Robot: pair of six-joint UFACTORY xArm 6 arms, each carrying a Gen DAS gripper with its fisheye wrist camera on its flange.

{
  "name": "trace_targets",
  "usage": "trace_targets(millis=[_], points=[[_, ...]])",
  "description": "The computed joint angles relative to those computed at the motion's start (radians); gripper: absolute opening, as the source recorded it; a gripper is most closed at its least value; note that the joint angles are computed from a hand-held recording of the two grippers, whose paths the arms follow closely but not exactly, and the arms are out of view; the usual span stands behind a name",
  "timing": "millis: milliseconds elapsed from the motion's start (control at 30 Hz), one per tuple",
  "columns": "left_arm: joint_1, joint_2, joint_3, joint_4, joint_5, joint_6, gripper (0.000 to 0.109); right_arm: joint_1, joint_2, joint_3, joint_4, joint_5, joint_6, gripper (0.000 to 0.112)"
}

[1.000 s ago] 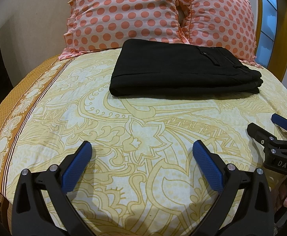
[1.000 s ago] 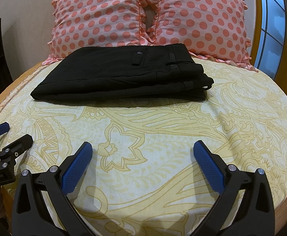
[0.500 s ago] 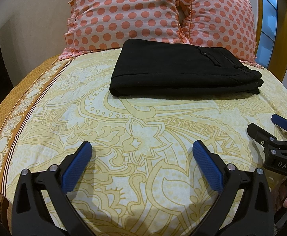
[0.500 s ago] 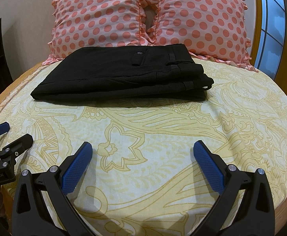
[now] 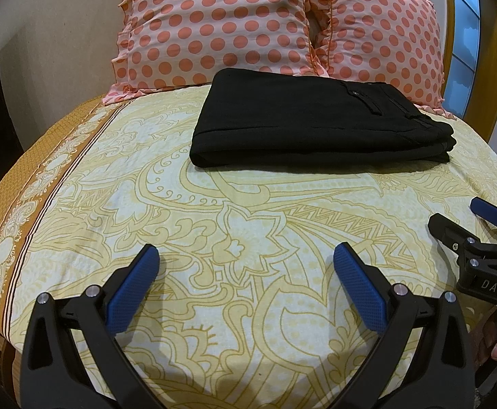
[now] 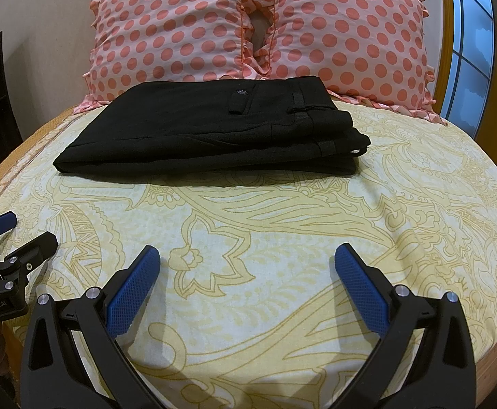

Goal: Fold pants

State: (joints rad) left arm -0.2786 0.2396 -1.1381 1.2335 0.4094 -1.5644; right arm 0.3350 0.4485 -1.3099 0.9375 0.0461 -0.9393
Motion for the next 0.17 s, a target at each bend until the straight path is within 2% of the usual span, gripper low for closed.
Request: trace_targets(millis=[167], points=[[0.0, -0.001, 0.002, 0.006, -0.001, -0.006, 0.101, 0.001, 0.0, 0.0, 0.005, -0.001, -0.004, 0.102]])
